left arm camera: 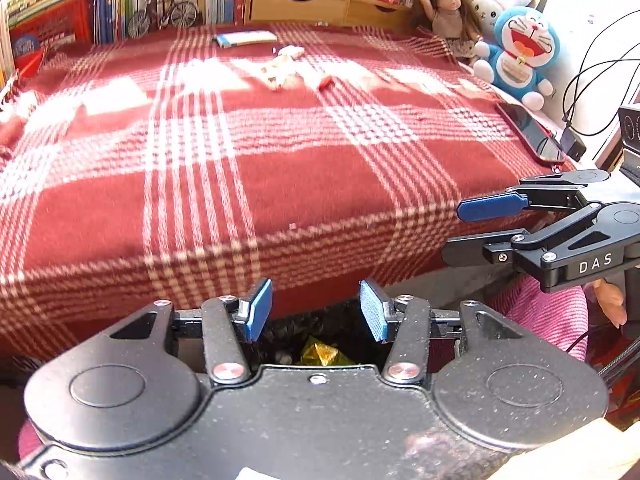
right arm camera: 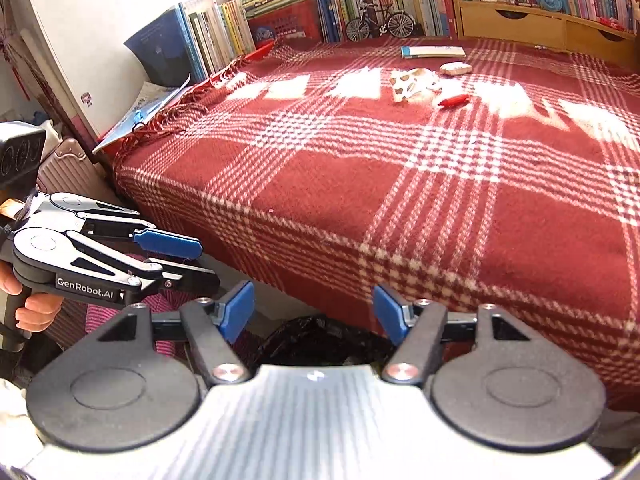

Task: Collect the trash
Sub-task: 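Raise both open tools back toward the blanket, then grasp the brown-spotted wrapper with the left tool while the right tool grasps the red marker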

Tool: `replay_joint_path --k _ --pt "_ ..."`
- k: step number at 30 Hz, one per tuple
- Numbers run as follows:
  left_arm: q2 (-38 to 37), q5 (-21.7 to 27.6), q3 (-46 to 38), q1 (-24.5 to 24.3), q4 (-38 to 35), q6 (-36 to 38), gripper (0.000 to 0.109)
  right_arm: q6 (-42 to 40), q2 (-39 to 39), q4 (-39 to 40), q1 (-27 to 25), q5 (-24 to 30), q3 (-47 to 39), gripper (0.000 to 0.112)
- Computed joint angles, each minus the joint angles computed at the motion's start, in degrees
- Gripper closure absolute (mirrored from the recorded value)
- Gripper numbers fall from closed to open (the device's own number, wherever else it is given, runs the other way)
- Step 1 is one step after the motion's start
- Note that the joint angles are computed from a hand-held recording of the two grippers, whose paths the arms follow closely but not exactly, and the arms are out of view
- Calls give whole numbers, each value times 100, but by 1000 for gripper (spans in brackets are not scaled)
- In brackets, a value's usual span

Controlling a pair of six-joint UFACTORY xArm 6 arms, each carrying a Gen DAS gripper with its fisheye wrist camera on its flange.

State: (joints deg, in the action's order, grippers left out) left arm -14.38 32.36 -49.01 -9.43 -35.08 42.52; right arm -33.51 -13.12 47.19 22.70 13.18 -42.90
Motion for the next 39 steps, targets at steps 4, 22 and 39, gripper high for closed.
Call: replay_joint_path --k 4,22,39 --pt "324 -285 -603 -66 -162 66 59 719 240 -834 -260 -309 -360 34" --pt "3814 -603 -4593 -435 486 -1405 56 2924 2249 -4548 -1078 -626 -2422 34" --pt "7296 1176 -9403 -510 2049 -3608 56 1422 4128 -3363 -1151 102 -4571 34"
